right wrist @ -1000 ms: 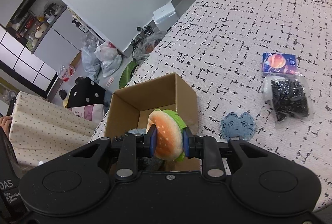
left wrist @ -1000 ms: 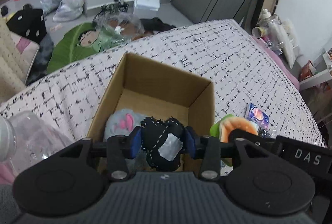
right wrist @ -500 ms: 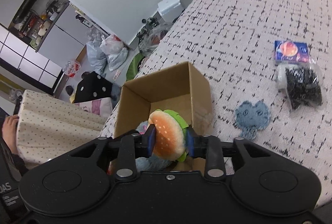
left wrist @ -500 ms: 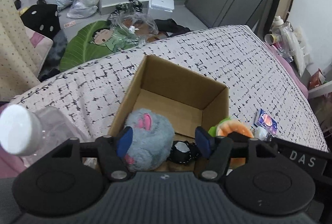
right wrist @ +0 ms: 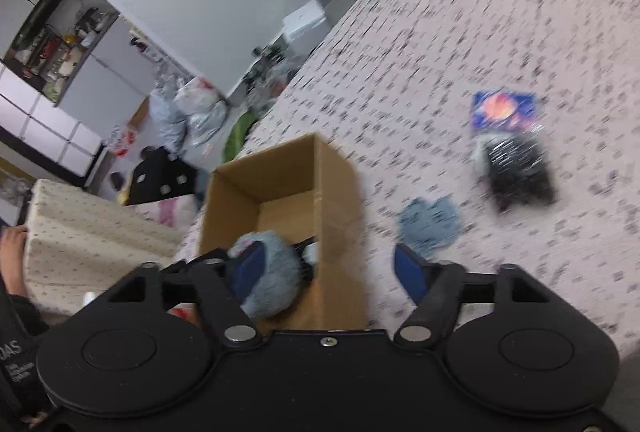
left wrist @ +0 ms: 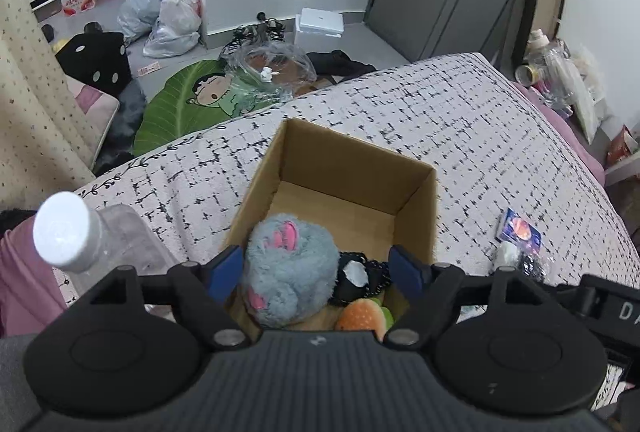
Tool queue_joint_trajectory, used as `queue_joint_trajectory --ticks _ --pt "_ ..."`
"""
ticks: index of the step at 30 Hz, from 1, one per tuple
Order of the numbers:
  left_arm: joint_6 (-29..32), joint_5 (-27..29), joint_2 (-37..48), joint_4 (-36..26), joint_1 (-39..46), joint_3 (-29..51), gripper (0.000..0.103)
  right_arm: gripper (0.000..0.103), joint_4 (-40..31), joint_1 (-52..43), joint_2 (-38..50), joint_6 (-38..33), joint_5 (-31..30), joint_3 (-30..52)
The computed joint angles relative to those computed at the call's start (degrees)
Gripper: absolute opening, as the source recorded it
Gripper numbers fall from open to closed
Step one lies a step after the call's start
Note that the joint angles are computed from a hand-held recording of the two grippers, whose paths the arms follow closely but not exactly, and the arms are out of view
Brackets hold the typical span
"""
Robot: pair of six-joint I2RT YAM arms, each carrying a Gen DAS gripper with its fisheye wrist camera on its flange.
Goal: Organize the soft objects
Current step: 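Open both tools to drop the felt piece and hamburger into the box, then move the left tool to the denim octopus while the right tool approaches the black bead bag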
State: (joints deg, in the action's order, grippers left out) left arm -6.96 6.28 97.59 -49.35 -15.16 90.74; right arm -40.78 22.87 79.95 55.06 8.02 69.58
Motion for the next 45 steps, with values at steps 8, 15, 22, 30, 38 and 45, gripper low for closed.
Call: queue_joint_trajectory --ticks 8,15,22,30,38,45 --pt "0.65 -1.85 -2.25 -2.61 -3.69 -0.23 0.089 0.095 -2.03 -1.23 -7.48 -2.48 4.00 -4.30" --pt "0.39 -4.23 -5.79 -0.80 -7.59 -2.05 0.103 0.103 -1.32 -2.74 -13.39 -4.18 4.71 -8.12" --pt "-0.29 -8.04 -8.77 1.53 -11.62 -4.18 0.103 0.103 -1.69 -2.48 -18.84 -5.97 8.49 -10.93" --pt "-1.43 -9.08 -9.89 2.40 -15.61 -4.64 0.103 0.103 -1.92 -6.44 -25.43 -6.74 6.55 -15.56" --pt "-2.87 -9.21 -9.69 1.76 -19.74 -4.45 0.103 0.103 -3.24 -11.82 -31.36 -9.81 4.12 -19.37" --pt "-4.47 -9.99 -8.89 1.31 -22.84 -4.03 0.103 0.103 -4.49 -17.51 -34.95 -13.26 1.25 -21.74"
